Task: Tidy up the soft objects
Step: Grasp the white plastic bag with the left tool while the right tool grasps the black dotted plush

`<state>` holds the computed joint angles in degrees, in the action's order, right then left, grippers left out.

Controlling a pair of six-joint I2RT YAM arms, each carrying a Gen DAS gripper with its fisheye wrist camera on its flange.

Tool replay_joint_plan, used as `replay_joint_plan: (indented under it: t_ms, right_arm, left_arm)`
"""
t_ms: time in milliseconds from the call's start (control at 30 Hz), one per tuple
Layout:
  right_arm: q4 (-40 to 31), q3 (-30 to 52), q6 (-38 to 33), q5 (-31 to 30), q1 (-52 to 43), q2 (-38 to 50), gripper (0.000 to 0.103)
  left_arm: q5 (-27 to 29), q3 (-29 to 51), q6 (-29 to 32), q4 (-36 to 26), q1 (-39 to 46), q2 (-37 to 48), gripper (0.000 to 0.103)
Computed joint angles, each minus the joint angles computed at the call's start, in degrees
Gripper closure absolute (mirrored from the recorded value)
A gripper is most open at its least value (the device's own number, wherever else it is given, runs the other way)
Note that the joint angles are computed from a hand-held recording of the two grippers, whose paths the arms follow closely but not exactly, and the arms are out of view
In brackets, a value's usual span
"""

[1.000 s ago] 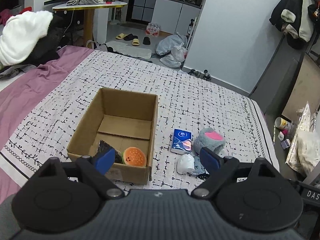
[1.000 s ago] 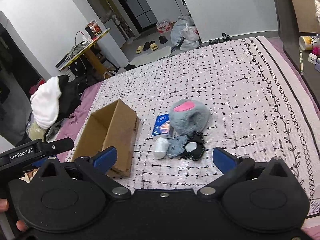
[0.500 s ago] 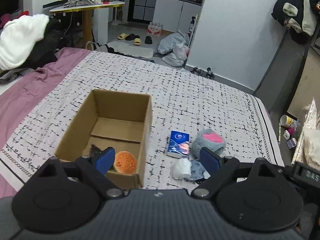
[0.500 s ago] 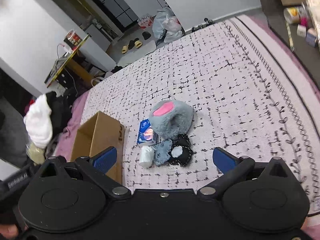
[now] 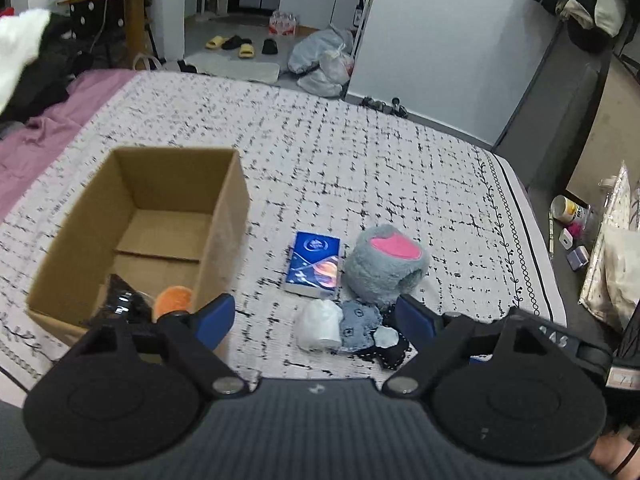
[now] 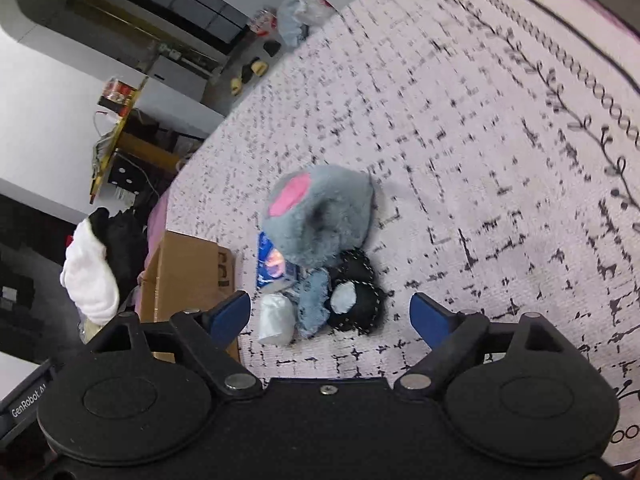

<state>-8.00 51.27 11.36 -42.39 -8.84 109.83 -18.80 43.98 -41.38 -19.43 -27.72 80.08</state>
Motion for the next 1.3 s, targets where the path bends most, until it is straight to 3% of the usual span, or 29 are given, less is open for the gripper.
replay_joint_plan:
  t_ms: [100, 300, 433, 667, 867, 933, 1033, 1300]
  right_arm:
    - [-1.1, 1.2, 0.3, 0.5, 0.4, 1.9, 0.024]
    - [-0.8, 3.1, 1.1, -0.5, 0.8, 5.2, 0.029]
    - [-1.8, 6.7, 3.6, 0.0, 1.7, 9.8, 0.044]
    - [-1.0, 9.3, 5.9, -0.4, 2.8, 13.8, 0.045]
    - [-1.2, 11.2, 6.0, -0.9, 4.0, 15.6, 0.047]
    - [-1.3, 11.4, 5.9, -0.6, 4.4, 15.7, 0.054]
    - [-2.4, 12.1, 5.6, 0.6, 5.0, 16.4, 0.076]
    - [-1.8, 9.0, 2.9, 1.4, 4.3, 13.7, 0.083]
  left_arm:
    - [0.5, 0.5, 1.2, 2.8, 0.2, 3.7, 0.021]
    - [4.1, 2.2, 1.6, 7.0, 2.4, 12.5, 0.039]
    - [6.0, 3.9, 0.9, 8.1, 3.3, 17.4, 0.051]
    - [6.6, 7.5, 0.9, 8.7, 4.3, 23.7, 0.053]
    - [7.7, 10.0, 0.9, 8.5, 4.9, 28.0, 0.065]
    - [7.7, 9.7, 0.6, 9.2, 5.1, 28.5, 0.067]
    - [7.5, 8.1, -0.1, 10.9, 5.0, 27.8, 0.067]
    - [5.9, 4.7, -1.7, 11.5, 2.8, 24.0, 0.068]
